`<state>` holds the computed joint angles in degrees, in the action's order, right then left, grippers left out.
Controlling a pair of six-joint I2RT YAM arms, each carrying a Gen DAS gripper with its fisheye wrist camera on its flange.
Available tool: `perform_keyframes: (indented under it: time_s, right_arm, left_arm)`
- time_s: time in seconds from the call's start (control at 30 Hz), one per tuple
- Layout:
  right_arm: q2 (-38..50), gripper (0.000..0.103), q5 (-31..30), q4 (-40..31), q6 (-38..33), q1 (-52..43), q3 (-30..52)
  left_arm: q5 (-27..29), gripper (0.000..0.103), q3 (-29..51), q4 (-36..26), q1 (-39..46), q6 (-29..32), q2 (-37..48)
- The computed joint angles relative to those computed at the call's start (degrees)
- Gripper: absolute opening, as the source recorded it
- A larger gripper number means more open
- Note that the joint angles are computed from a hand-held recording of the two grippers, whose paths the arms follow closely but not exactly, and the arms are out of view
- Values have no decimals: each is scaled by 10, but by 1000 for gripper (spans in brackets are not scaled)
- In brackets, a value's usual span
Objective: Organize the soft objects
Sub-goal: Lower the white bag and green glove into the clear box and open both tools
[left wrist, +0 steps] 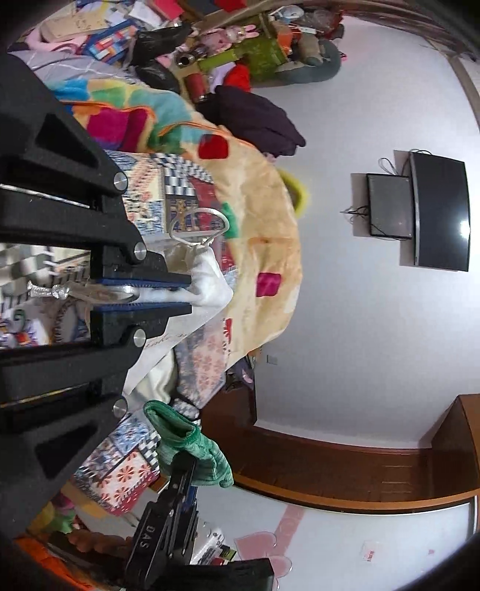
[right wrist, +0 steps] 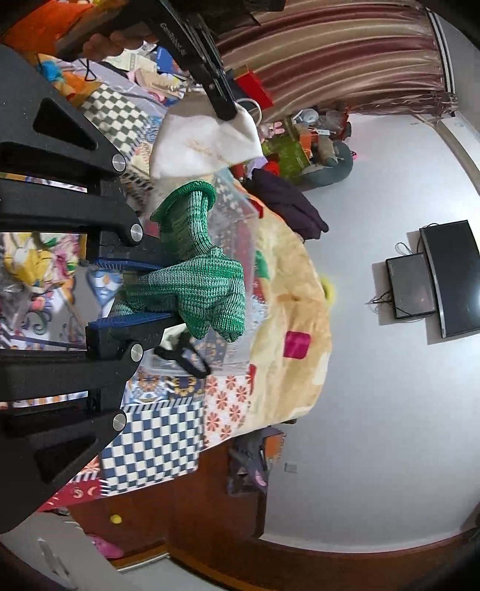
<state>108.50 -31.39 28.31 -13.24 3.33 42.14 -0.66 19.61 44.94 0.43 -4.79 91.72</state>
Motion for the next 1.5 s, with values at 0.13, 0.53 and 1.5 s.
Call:
perform_keyframes:
  time_s: [0.13, 0.53, 1.5]
  right_arm:
    - [2, 18, 14, -7, 9, 17, 23]
    - [89, 18, 63, -66, 13, 59, 130]
    - [73, 78, 109, -68, 1, 58, 115]
  left_arm:
    - [-21, 6, 51, -13, -12, 7, 36]
    - [-10, 6, 202, -63, 5, -13, 206]
    - [7, 55, 171, -103, -19, -4, 164]
